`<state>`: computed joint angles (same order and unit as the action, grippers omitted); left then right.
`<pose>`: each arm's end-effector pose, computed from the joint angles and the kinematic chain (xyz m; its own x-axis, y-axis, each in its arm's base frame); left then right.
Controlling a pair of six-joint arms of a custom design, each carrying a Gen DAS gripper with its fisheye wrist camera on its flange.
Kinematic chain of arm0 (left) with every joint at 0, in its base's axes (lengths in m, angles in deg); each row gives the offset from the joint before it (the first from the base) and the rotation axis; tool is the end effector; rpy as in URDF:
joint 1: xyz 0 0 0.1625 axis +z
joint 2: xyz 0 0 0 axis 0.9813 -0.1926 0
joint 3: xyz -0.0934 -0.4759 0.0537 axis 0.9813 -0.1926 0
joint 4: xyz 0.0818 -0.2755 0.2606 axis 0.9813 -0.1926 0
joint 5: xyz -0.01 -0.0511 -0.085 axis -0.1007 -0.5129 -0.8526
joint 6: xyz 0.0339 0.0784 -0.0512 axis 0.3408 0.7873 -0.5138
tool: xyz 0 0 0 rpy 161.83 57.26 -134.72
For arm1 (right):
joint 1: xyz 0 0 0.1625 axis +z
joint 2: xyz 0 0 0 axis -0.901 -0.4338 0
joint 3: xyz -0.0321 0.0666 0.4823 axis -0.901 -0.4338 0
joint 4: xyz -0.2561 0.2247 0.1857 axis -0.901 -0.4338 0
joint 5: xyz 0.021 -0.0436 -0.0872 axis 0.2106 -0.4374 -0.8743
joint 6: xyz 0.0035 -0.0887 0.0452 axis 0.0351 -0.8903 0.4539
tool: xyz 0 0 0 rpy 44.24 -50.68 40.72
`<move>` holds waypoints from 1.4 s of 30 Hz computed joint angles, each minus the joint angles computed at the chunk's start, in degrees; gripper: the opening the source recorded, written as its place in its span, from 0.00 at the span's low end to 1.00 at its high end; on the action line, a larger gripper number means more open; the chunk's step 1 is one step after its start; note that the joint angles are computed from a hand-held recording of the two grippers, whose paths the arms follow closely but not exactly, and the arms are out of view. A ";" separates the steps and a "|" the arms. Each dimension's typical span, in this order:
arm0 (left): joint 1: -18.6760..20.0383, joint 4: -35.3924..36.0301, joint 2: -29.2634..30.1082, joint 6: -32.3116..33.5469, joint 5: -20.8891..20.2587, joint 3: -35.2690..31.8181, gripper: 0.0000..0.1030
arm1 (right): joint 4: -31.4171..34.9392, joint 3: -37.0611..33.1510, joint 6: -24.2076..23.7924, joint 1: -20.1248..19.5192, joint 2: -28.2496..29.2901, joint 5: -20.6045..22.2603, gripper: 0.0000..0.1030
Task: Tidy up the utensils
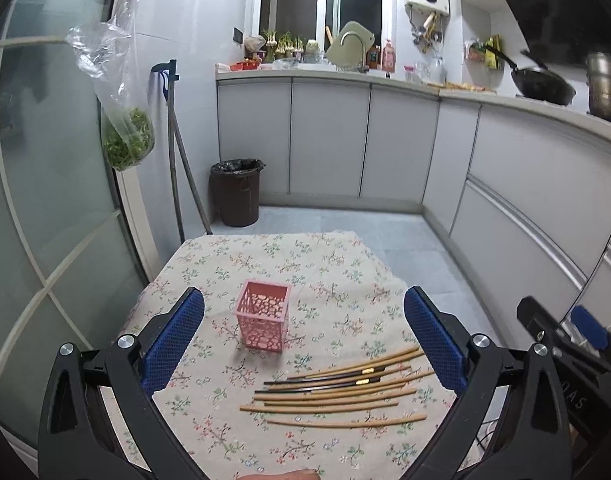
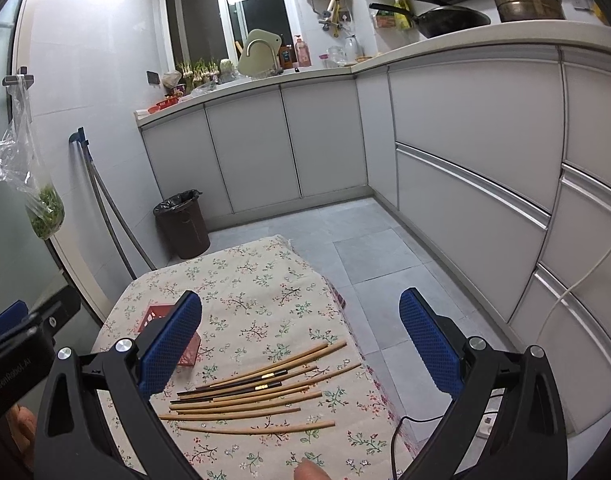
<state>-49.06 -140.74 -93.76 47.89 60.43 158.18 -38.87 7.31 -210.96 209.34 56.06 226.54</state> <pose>-0.2030 -0.3787 0.5253 -0.7174 -0.0689 -0.6932 0.5815 0.4888 -0.6504 0.5897 -0.3617 0.0832 -0.8424 0.1416 0.5200 -0.4175 0.4385 -0.7959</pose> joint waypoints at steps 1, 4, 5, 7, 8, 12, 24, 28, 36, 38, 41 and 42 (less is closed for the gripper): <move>-0.38 3.33 -0.14 -2.60 0.53 -0.43 0.93 | 0.81 -0.31 0.69 0.01 0.05 -0.06 0.94; -1.41 10.64 -0.35 -8.31 1.87 -1.61 0.93 | 2.52 -0.61 2.26 0.05 0.01 0.33 0.94; -1.65 12.09 -0.36 -9.40 1.99 -1.93 0.93 | 2.90 -0.70 2.63 0.07 -0.01 0.31 0.94; -1.81 13.23 -0.45 -10.03 1.81 -2.25 0.93 | 3.06 -0.42 3.12 0.05 -0.26 0.11 0.94; -2.14 14.43 -0.56 -11.09 1.84 -2.29 0.93 | 2.70 0.00 3.00 0.03 -0.59 -0.04 0.94; -2.73 15.93 -0.65 -12.37 2.67 -2.43 0.93 | 1.89 0.95 2.53 0.15 -1.37 -0.28 0.94; -3.47 19.42 -0.97 -15.11 3.21 -2.97 0.93 | 2.63 1.04 3.04 -0.03 -1.44 -1.35 0.94; -3.32 18.85 -0.96 -14.41 3.22 -3.01 0.93 | 2.78 1.08 3.20 -0.11 -1.40 -1.68 0.94; -3.15 19.00 -0.90 -14.51 3.07 -3.22 0.93 | 3.05 1.13 3.57 -0.17 -1.41 -2.08 0.94; -3.11 19.13 -0.91 -14.56 3.10 -3.29 0.93 | 3.50 0.79 3.77 -0.15 -1.27 -2.11 0.94; -3.03 18.66 -0.85 -14.18 3.08 -3.24 0.93 | 3.54 0.77 3.85 -0.13 -1.24 -2.13 0.94; -2.99 18.68 -0.83 -14.18 3.05 -3.28 0.93 | 3.53 0.75 3.85 -0.13 -1.23 -2.14 0.94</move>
